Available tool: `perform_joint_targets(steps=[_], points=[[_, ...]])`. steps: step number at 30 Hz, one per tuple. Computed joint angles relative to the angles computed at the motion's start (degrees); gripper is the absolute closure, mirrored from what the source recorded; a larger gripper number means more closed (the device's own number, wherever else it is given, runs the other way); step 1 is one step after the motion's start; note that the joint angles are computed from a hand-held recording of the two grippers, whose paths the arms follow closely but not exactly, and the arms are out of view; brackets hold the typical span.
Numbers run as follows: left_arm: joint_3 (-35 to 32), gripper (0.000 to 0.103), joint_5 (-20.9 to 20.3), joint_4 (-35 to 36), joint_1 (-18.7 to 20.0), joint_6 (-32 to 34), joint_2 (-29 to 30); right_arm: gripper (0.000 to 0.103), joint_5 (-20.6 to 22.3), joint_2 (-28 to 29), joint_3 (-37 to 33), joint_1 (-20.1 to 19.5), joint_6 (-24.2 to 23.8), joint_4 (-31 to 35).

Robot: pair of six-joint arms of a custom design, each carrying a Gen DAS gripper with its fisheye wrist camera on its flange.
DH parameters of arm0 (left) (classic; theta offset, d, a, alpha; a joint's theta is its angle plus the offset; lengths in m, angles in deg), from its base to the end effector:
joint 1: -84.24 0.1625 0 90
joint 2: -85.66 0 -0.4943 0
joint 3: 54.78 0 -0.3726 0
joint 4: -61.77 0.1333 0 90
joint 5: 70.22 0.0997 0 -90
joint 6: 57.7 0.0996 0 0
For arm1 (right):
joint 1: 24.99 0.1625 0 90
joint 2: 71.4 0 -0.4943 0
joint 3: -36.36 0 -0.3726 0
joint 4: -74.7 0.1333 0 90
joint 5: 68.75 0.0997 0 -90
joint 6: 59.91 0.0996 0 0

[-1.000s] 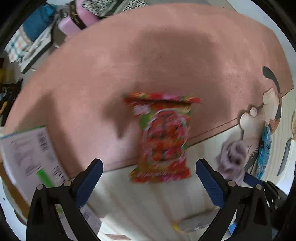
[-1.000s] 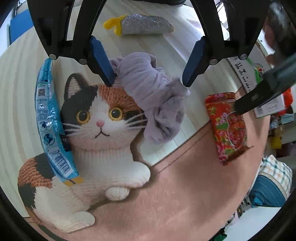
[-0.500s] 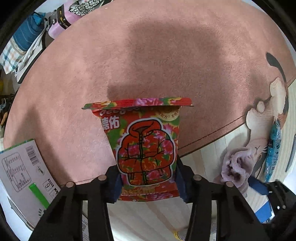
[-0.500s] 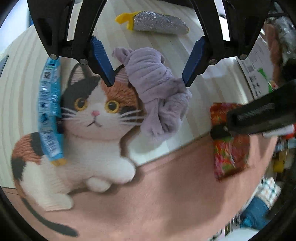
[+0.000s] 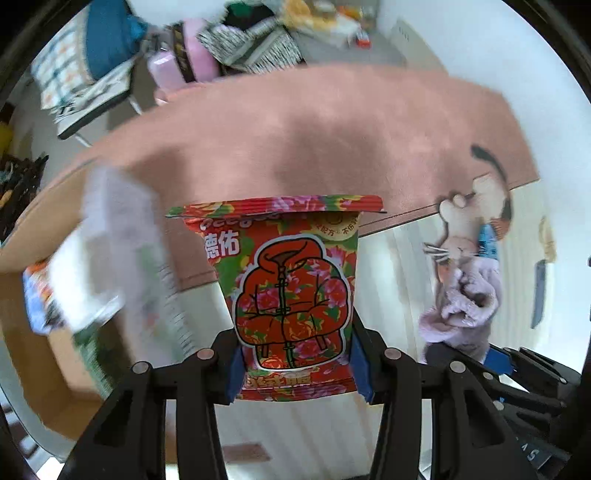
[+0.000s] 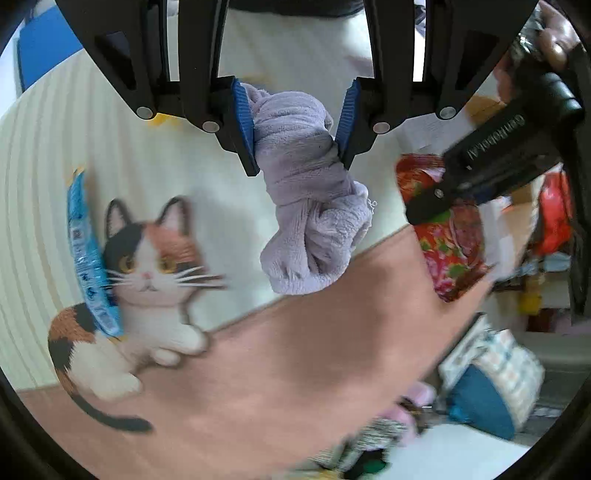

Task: Organize soft objects
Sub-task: 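Carry both items into the box and open both tools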

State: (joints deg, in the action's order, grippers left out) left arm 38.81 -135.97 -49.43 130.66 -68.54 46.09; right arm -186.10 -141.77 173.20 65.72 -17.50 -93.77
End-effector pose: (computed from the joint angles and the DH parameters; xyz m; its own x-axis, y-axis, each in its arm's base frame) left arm -0.3112 -0.5797 0.0455 -0.6069 0.6612 -0.4409 0.4736 0.7465 0.4674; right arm 0.0929 -0.4296 0.2206 -0.6648 0.7220 0.1916 0.5908 0.6652 -0.4566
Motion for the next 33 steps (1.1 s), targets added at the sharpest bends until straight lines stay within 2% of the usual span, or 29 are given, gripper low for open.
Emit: perform_joint_targets(steps=[5, 8, 11, 14, 17, 20, 27, 29, 30, 31, 32, 33], points=[[-1.7, 0.059, 3.3, 4.5, 4.2, 0.4, -9.0, 0.061, 1.5, 5.7, -6.9, 11.0, 3.7, 0.8], [-4.0, 0.059, 6.7, 8.9, 8.1, -0.9, -12.5, 0.061, 4.2, 14.0, -14.6, 16.2, 4.8, 1.0], [-7.2, 0.059, 10.0, 14.0, 12.2, -3.0, -13.8, 0.061, 6.6, 21.6, -22.1, 19.4, 5.1, 2.9], [-12.0, 0.059, 11.8, 19.5, 16.2, -4.8, -12.7, 0.061, 9.1, 28.8, -29.7, 20.5, 4.5, 4.9], [-16.9, 0.059, 11.9, 24.4, 19.6, -6.1, -10.6, 0.061, 10.3, 35.4, -36.1, 21.0, 5.9, 6.6], [-20.5, 0.059, 12.5, 27.9, 21.7, -6.2, -8.3, 0.061, 10.9, 38.4, -39.7, 20.2, 6.2, 8.5], [-24.7, 0.059, 13.3, 33.5, 23.9, -5.7, -4.3, 0.060, 10.5, 43.7, -47.1, 18.2, 5.6, 14.3], [-25.5, 0.058, 11.4, 35.2, 24.6, -6.3, -3.7, 0.052, 11.1, 44.9, -48.8, 17.8, 4.0, 16.0], [-25.7, 0.055, 10.8, 35.5, 24.8, -7.1, -3.7, 0.045, 10.8, 45.6, -50.5, 17.7, 3.9, 17.8], [-25.6, 0.053, 10.5, 35.1, 24.9, -7.1, -3.7, 0.026, 10.5, 45.9, -51.3, 17.8, 3.5, 19.2], [-25.3, 0.050, 10.9, 35.0, 24.9, -6.9, -3.8, 0.015, 10.8, 46.2, -51.7, 17.7, 2.7, 19.6], [-25.0, 0.050, 11.3, 34.6, 24.8, -6.8, -3.9, 0.015, 11.2, 46.4, -51.9, 17.7, 2.1, 19.5]])
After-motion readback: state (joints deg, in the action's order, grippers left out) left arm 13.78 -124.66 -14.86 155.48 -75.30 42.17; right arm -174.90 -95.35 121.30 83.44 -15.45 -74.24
